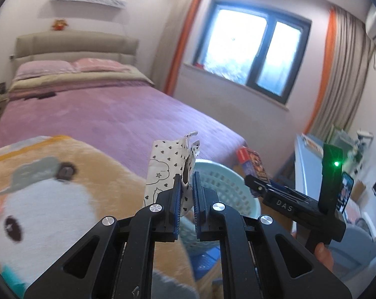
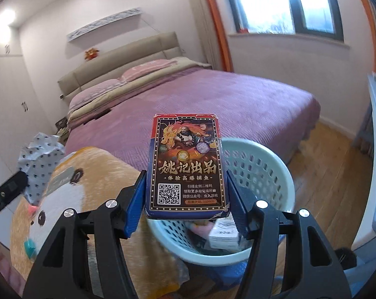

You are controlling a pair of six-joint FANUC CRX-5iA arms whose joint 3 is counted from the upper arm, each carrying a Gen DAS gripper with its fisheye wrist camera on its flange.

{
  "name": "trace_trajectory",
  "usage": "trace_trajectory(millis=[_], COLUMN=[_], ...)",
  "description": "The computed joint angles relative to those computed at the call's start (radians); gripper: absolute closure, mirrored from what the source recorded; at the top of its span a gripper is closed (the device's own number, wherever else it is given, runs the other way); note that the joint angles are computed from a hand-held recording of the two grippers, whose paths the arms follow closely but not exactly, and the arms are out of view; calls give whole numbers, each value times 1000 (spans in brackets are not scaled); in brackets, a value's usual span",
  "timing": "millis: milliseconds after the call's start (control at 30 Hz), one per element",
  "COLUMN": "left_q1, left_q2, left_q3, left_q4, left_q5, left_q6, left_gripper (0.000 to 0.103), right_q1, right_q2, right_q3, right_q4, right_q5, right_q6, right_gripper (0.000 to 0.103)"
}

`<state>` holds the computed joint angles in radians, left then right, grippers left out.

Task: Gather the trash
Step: 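Carry tissue pack and card box over the basket and open both tools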

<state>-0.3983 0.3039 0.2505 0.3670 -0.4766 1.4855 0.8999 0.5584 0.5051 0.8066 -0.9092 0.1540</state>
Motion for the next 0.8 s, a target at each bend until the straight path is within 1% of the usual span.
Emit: trace_trajectory(millis=[67,133,300,367,400,433,500,533,567,600,633,667,733,800], left_q1=[-18,-32,-59,-63,-62,-61,-60,-58,-60,-61,-63,-65,-68,-71], left_q2=[65,127,290,354,397,436,480,515,532,540,545,536,508,489], left_q3=[83,168,394,475,531,587,643,691,722,739,748,734,689,663], left_q4=[-21,-49,-109,-108,-101,-102,-91,-86,-96,-105,-116,-125,-137,-143], left_q5=[-48,-97,-240,-299,-344,-390,-441,-477,-497,-509,-516,-503,-472,-459], left_q6=[7,24,74,75,80,91,96,100,110,115,118,119,109,107], left_gripper=[96,96,96,96,96,96,96,95,92,87,72,61,53,52], right_q1=[-11,-21,-44,-51,-56,-64,-72,-75,-77,-78,-79,-79,-78,-76], right_q2=[-1,10,31,38,41,43,43,38,41,45,44,42,40,37], right_q3=[-12,-5,8,13,18,23,25,16,21,27,26,21,17,15], right_q4=[-10,-25,-101,-124,-143,-167,-202,-213,-219,-225,-230,-231,-230,-236], right_q5=[-2,-25,-48,-60,-67,-66,-56,-49,-52,-56,-55,-48,-49,-44], right_q6=[-5,9,36,44,53,69,84,85,90,95,100,101,102,101], right_gripper=[46,46,46,46,46,45,45,45,45,39,37,37,37,37])
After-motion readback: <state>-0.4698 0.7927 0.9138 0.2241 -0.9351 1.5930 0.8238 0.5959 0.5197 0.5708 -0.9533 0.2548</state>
